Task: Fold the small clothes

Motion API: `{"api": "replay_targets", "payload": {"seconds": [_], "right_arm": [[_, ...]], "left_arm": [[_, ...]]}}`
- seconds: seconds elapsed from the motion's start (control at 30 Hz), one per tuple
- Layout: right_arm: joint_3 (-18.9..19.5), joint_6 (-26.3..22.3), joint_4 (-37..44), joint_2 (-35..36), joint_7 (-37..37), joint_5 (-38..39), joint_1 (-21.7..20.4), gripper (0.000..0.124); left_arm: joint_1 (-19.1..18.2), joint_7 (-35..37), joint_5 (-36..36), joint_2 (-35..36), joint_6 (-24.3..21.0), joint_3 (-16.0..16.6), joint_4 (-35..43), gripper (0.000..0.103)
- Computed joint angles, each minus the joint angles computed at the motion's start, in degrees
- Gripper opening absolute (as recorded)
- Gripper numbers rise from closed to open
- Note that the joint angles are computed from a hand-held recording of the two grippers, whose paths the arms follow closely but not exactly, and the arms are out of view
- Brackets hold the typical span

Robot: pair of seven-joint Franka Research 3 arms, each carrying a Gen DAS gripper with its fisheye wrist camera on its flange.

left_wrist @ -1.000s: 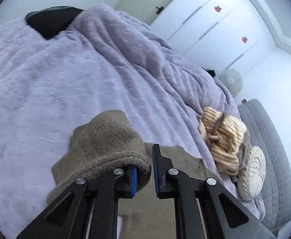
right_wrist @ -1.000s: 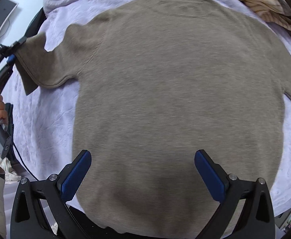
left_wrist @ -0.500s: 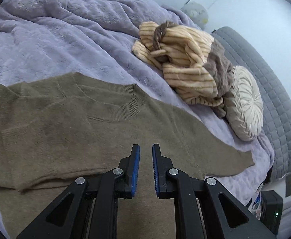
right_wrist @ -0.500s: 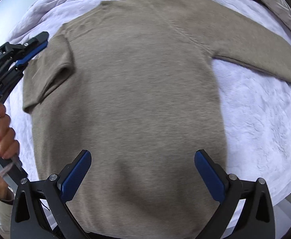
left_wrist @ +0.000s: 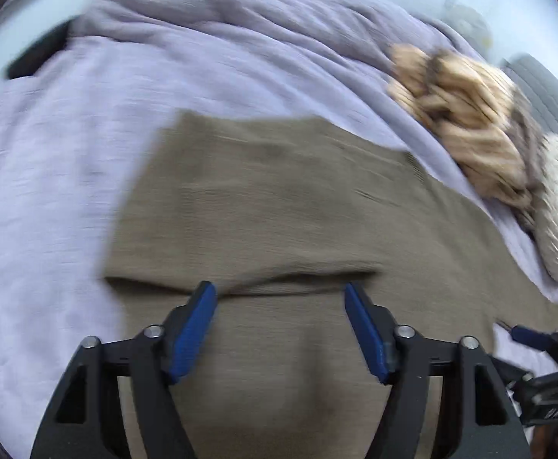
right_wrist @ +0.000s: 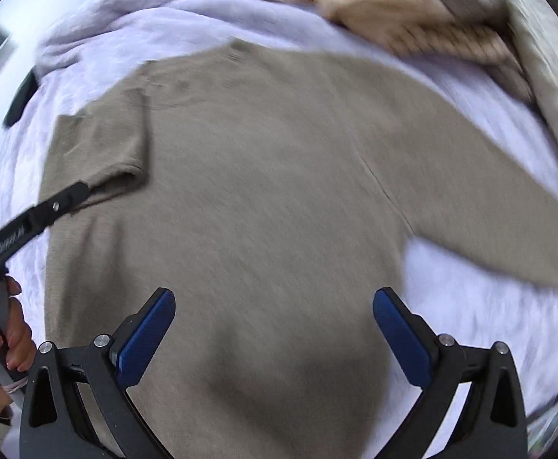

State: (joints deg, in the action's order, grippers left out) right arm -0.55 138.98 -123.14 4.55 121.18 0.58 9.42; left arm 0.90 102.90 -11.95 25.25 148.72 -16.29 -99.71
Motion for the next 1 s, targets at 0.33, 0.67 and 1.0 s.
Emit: {"api": "replay_targets", "payload": {"seconds": [0.33,0.67,1.0], "right_arm": [[-1.9,5.6,25.6,22.0,-18.9,-14.4,9.0,0.096],[-5.2,1.4,36.7,30.9,-20.8,-14.9,11.6,0.010],[-4.1,14.2,10.5,15.3,2.9,10.4,-1.0,0.008]], "left_arm": [[-1.5,-10.8,14.8,5.1,-2.9,7.7,3.8,0.070],[-1.0,-16.7,16.5,8.9,-1.9,6.7,7.2,0.072],[-1.7,-18.5,18.6,9.4,-1.8,7.0,7.8,0.073]]}}
